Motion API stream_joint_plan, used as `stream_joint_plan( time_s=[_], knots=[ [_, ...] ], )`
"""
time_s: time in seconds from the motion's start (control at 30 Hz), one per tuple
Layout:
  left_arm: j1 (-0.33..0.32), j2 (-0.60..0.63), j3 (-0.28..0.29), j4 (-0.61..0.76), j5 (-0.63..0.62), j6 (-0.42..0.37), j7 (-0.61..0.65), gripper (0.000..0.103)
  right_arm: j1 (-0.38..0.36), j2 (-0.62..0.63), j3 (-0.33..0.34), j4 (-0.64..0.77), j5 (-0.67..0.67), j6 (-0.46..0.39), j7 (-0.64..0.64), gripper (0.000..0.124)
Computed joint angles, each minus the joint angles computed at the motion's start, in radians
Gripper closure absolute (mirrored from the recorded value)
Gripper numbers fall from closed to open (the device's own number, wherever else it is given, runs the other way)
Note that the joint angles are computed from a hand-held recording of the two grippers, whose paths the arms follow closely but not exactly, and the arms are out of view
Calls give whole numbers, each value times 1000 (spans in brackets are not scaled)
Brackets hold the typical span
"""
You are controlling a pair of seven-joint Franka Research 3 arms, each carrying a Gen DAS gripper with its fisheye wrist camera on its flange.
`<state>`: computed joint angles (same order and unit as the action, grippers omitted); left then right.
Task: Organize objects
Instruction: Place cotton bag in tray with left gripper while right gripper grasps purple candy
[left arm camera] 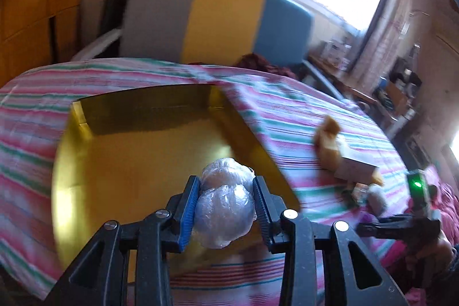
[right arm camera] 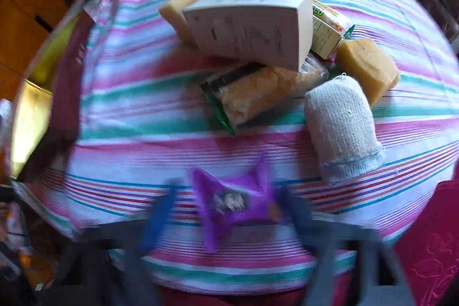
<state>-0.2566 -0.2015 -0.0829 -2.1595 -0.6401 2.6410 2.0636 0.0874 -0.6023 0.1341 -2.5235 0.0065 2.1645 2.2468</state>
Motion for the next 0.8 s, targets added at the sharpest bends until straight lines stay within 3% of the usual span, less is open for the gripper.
stream_joint_plan(
  time_s=[0.17,0.4,0.6,0.7,0.8],
  knots=[
    [93,95,6,94,142,-28,-157,66,7,25,24,25,-62,-19,-31,82],
    [183,287,-38,307,322,-62,-307,65,17,0,23,9,-76,5,-55,83],
    [193,435,-55,463,567,-54,-479,65,23,-19,23,1,-78,16,-86,83],
    [167,500,-26,541,738,-78,-618,61,24,-33,24,-5,-75,20,-97,83],
    [170,529,-29,575,814,-100,-668,54,21,-43,23,-6,-75,16,-111,83]
  ],
)
